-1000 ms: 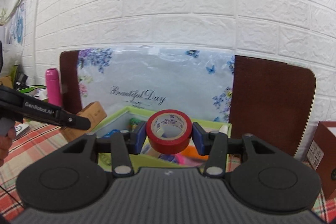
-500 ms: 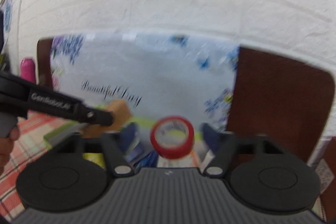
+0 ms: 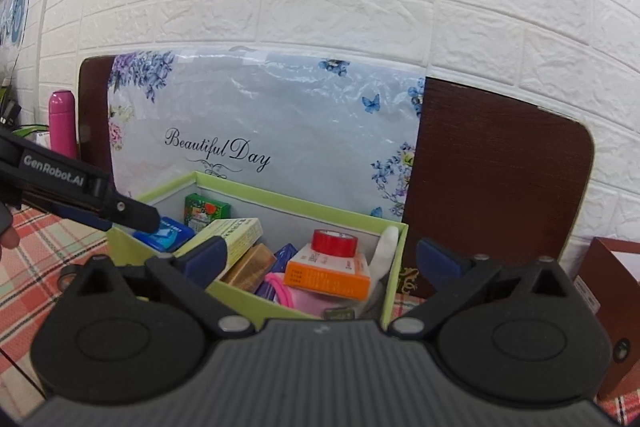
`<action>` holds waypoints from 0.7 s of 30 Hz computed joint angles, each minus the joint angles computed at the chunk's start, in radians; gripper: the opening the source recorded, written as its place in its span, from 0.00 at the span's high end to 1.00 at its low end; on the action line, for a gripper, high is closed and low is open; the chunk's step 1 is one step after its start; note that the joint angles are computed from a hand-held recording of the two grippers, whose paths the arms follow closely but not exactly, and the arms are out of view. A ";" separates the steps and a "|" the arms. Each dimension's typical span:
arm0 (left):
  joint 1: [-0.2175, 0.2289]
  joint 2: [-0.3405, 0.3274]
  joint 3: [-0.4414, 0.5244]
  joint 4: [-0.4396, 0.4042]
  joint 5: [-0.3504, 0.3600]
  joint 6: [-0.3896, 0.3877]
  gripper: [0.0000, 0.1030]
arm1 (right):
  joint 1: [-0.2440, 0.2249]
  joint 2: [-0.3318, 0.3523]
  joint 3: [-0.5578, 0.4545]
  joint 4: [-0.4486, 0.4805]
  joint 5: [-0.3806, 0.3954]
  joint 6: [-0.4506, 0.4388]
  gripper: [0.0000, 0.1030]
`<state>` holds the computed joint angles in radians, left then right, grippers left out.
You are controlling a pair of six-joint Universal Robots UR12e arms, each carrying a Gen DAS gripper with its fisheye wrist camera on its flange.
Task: Organize objects
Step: 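Carry the gold box and red tape into the lime-green box and release both, then move both grippers back over the remaining items on the table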
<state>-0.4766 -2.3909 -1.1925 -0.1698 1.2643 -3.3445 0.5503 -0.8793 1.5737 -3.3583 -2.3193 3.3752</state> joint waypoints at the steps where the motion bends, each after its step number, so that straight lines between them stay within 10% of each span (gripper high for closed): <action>1: 0.000 0.013 -0.021 0.002 0.007 0.004 0.24 | 0.006 -0.006 0.008 0.003 -0.001 0.011 0.00; 21: 0.009 0.141 -0.304 -0.004 -0.009 0.012 0.24 | 0.090 -0.079 0.182 0.159 0.099 0.421 0.00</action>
<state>-0.4673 -2.2500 -1.4962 -0.1734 1.2549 -3.3321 0.6402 -0.9585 1.7561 -3.1990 -2.2199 3.7965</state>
